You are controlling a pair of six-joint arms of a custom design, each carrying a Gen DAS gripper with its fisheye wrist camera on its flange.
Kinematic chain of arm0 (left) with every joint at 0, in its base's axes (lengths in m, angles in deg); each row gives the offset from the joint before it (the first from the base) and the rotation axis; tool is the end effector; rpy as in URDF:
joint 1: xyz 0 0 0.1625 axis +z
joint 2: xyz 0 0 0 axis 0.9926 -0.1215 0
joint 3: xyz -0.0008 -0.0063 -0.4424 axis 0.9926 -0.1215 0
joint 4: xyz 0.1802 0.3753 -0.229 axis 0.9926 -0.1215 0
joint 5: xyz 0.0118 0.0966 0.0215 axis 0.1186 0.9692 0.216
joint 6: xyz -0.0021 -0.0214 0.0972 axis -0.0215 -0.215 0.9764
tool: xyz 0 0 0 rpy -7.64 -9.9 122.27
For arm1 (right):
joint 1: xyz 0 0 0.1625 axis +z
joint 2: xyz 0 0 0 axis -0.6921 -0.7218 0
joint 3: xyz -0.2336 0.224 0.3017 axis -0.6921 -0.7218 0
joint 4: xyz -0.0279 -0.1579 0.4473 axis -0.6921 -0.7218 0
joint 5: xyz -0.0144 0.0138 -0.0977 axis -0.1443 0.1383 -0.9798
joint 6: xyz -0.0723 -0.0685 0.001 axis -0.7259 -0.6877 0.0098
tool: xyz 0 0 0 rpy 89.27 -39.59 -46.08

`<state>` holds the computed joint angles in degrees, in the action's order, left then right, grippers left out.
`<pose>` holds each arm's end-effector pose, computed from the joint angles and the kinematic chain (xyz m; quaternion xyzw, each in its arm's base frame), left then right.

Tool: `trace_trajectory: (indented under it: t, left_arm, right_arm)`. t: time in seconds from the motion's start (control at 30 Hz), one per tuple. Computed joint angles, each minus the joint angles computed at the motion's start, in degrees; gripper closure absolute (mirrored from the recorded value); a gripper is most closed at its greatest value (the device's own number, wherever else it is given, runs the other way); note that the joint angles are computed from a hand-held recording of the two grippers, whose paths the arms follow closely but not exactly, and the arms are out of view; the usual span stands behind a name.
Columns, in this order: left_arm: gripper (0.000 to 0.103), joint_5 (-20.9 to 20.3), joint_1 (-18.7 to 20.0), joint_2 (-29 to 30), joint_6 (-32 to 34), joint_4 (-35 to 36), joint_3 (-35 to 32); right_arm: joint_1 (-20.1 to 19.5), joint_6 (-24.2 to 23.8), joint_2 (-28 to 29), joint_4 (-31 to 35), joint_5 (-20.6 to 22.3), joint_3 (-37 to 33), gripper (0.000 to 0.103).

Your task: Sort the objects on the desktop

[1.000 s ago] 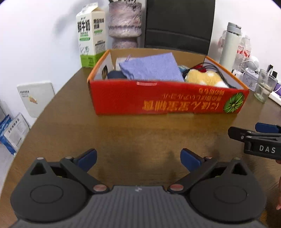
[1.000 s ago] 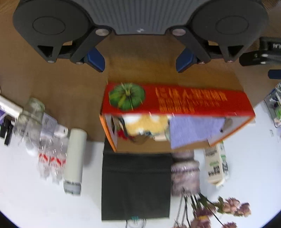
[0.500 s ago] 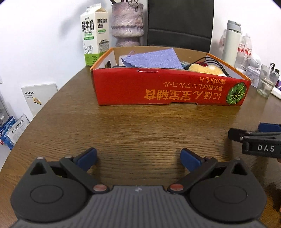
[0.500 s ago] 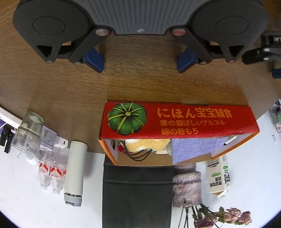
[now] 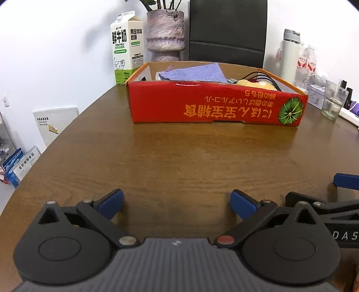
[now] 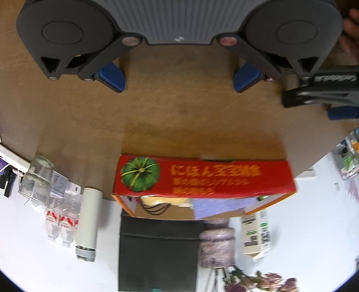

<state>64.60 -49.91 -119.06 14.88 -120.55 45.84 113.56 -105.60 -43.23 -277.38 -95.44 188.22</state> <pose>-0.3718 -0.5092 -0.1007 0.1429 0.8317 -0.3971 0.3607 -0.0515 -0.5117 0.3108 0.2525 -0.8546 0.3478 0.2914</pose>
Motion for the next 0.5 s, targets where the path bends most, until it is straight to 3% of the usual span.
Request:
trace_trajectory:
  t: [0.27,0.5]
  left_arm:
    - [0.0,-0.21,-0.48,-0.33,-0.53,0.35,0.71]
    - [0.0,0.96,-1.03,-0.72,-5.36,4.24,0.84]
  right_arm:
    - [-0.39,0.39,-1.13,-0.17,0.17,1.07,0.0]
    - [-0.66,0.83,-0.95,0.49,0.81,0.48,0.0]
